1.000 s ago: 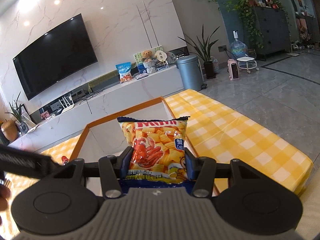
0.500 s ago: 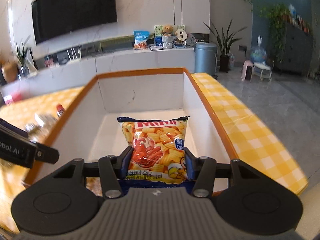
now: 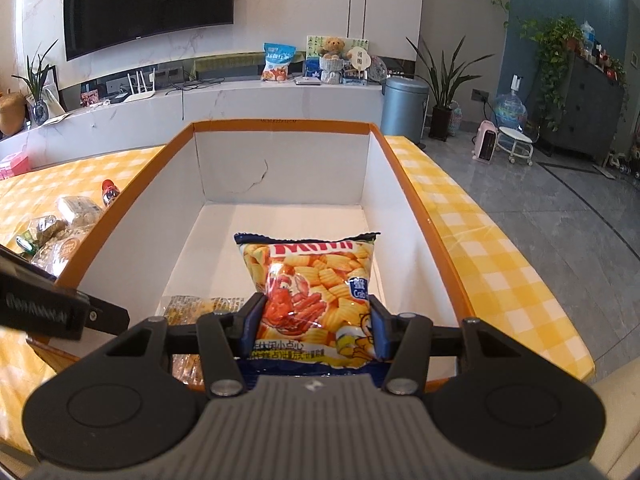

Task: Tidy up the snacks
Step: 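Open both grippers to drop the bags inside the box and withdraw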

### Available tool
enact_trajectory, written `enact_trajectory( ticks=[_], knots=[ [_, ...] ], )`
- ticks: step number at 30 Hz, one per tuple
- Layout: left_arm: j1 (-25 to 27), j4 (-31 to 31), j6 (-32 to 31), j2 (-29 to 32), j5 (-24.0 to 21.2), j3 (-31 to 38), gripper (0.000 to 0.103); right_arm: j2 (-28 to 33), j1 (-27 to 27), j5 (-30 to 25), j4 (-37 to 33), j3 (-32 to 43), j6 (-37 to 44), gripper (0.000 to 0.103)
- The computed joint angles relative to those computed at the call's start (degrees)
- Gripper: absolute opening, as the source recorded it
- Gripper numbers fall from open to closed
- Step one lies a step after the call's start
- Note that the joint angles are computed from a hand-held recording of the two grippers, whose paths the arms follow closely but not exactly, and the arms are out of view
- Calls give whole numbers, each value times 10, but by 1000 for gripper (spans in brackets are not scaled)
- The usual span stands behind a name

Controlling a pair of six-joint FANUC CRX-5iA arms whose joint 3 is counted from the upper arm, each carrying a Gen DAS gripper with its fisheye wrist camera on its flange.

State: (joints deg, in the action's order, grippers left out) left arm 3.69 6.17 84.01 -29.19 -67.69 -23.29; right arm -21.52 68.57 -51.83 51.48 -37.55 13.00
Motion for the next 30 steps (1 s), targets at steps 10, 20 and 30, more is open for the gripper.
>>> enact_trajectory(
  ticks=[10, 20, 30],
  knots=[
    [21, 30, -35, -13, -13, -12, 24, 0, -2, -2, -14, 2, 20, 51],
    [47, 67, -58, -26, -28, -27, 27, 4, -8, 7, -19, 2, 18, 52],
    [86, 122, -110, -70, -16, -64, 44, 0, -23, 27, -31, 0, 34, 56]
  ],
)
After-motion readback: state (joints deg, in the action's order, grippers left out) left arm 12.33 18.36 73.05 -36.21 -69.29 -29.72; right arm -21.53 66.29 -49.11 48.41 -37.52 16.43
